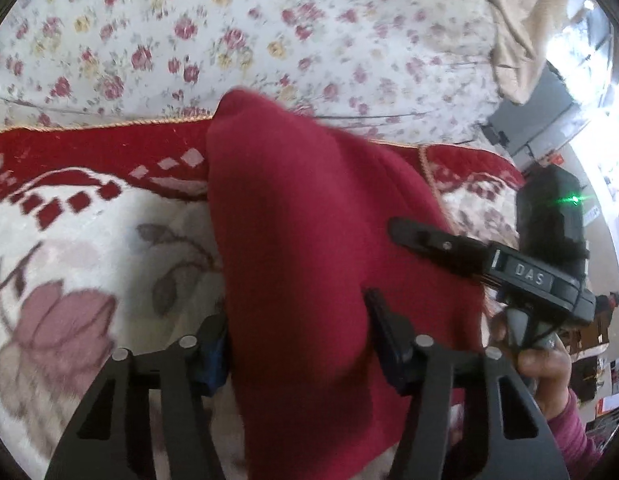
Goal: Fold small clothes
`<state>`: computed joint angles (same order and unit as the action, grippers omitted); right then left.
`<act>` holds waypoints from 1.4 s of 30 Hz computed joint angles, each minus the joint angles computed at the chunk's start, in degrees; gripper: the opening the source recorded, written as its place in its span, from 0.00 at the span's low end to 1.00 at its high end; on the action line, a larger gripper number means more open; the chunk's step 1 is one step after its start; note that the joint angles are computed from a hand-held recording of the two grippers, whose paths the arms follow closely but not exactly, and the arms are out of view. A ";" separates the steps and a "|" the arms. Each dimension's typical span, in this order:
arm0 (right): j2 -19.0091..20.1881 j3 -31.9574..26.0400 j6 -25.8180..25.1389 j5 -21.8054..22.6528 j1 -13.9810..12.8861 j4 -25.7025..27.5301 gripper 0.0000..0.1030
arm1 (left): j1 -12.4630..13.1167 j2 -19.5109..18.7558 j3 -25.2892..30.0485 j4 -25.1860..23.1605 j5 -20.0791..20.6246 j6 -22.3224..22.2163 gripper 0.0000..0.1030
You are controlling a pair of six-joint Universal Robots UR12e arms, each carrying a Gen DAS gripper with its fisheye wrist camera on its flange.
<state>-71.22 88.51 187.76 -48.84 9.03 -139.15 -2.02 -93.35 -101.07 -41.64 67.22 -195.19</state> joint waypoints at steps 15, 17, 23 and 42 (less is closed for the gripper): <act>-8.93 7.52 -8.42 -6.20 2.14 5.64 0.71 | -2.43 11.29 -11.54 1.07 14.39 -7.61 0.79; -11.06 9.03 -9.74 -7.12 2.04 2.79 0.71 | -3.21 11.52 -11.46 1.67 17.42 -7.64 0.82; -14.68 11.58 -17.94 0.39 2.70 1.58 0.70 | -5.82 11.45 -10.98 3.14 26.64 -7.50 0.84; -15.84 13.95 -16.55 -18.66 7.36 1.90 0.63 | -7.47 13.52 -11.33 2.89 35.07 -9.17 0.84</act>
